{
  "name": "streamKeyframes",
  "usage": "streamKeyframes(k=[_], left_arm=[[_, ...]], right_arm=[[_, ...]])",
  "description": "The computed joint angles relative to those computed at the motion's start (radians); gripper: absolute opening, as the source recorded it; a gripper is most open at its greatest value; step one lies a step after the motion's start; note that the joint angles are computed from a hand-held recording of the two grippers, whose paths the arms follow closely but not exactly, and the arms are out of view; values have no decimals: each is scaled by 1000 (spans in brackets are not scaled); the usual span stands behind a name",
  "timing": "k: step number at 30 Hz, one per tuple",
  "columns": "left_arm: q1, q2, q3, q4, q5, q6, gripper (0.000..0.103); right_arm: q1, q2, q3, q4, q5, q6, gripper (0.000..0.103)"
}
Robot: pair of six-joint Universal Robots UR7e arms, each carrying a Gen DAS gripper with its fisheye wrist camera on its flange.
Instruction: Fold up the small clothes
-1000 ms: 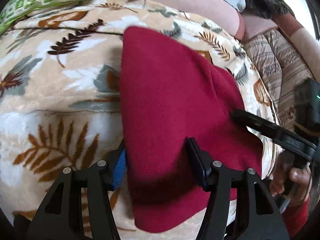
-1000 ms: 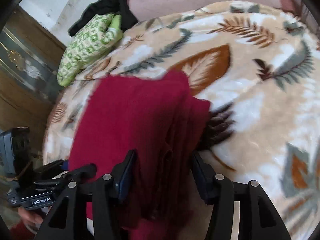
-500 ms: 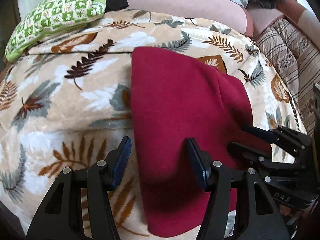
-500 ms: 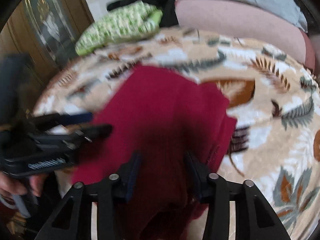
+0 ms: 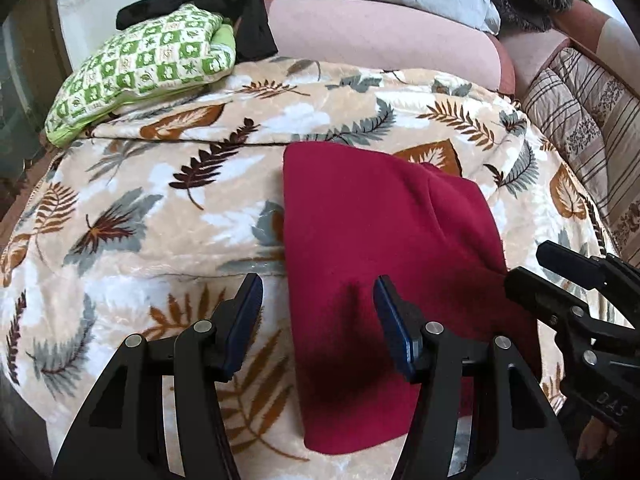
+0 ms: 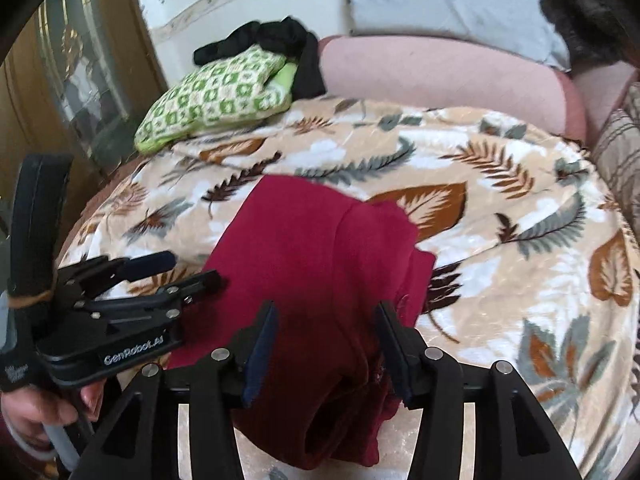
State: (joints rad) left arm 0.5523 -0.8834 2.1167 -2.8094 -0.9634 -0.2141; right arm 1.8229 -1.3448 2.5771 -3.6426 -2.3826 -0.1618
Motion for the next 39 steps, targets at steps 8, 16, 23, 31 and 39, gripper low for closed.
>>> streamKeyframes(k=[8, 16, 23, 31, 39], left_arm=[[-8, -43, 34, 7, 24, -55, 58], [-13, -69, 49, -9, 26, -67, 58], [-19, -70, 48, -1, 25, -62, 58], [-23, -61, 45, 7, 26, -63, 58], [-23, -54, 47, 4, 33, -61, 58]], right_arm=[[46, 30, -16, 19, -76, 62, 49], [82, 66, -33, 19, -140, 93, 49], [96, 71, -36, 27, -159, 102, 49], [79, 49, -24, 52, -140, 123, 50], [64, 48, -19, 48, -129, 122, 50]])
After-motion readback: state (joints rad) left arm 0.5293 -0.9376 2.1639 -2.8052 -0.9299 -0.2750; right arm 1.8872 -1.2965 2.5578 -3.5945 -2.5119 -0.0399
